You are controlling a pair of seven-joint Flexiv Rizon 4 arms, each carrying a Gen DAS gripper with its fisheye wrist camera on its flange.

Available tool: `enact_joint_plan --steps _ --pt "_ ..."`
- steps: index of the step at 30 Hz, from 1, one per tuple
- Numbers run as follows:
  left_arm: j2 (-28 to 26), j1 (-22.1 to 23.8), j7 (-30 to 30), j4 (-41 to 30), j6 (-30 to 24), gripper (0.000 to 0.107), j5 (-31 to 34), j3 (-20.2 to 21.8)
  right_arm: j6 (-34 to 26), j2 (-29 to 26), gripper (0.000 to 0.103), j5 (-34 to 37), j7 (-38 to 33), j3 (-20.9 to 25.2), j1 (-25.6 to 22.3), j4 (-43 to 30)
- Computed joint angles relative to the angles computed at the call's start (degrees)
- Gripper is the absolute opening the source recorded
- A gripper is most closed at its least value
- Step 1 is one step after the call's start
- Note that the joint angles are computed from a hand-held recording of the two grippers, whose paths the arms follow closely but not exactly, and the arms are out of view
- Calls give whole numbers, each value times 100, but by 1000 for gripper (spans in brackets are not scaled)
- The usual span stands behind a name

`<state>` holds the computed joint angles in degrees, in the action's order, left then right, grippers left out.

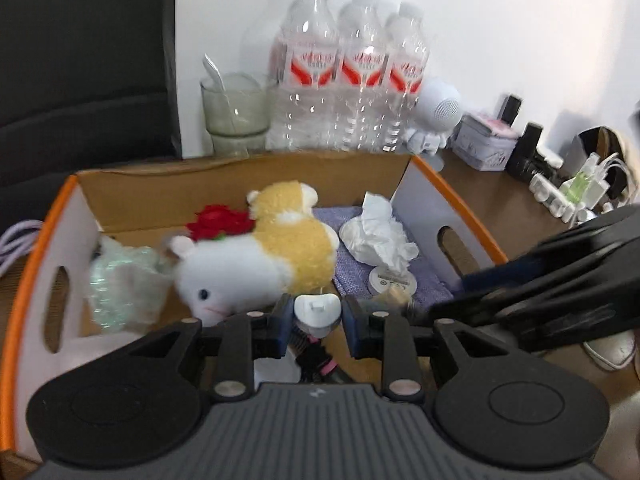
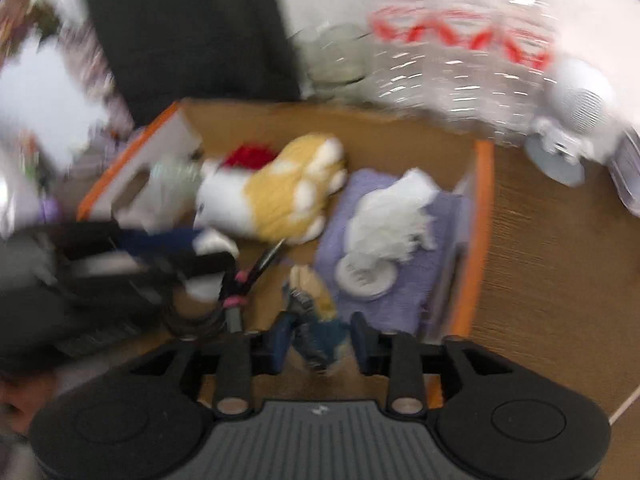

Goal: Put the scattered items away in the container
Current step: 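Carry the white piece and snack bag into the box and open both tools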

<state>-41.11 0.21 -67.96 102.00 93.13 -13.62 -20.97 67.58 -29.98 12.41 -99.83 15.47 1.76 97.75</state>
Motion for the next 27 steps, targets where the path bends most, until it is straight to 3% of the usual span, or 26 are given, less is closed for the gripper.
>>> enact_joint_plan --steps 2,4,5,9,12,15,17,20,21,25,27 --pt "-63 -8 -21 -62 -35 33 -28 1 -74 97 51 180 -43 80 -166 6" --pt "-53 -126 14 -75 -3 57 42 168 -168 117 49 202 -39 39 -163 -13" --pt "-47 -266 -32 -42 154 59 83 356 -138 121 50 204 -79 23 -154 10" --pt "18 -372 -261 163 188 55 68 569 -25 118 51 195 -211 18 -75 108" --pt "64 -170 -358 333 175 54 76 367 -104 85 51 20 -150 -77 79 141" --pt "184 -202 -445 431 231 54 104 425 34 102 42 -428 100 -374 357 285" --pt "278 -179 -544 537 508 58 155 404 152 109 40 -637 419 -538 479 347" --pt "521 223 -776 822 833 66 285 -21 512 177 41 -474 718 -382 359 474" --pt "637 131 -900 881 880 72 298 107 669 230 45 -371 701 -252 267 545" --pt "1114 -1065 -1368 1143 1073 86 92 1541 992 612 61 -48 851 33 99 856" --pt "1197 -1552 -1662 1504 1791 97 -24 2057 1406 852 65 -24 1013 -8 204 1206"
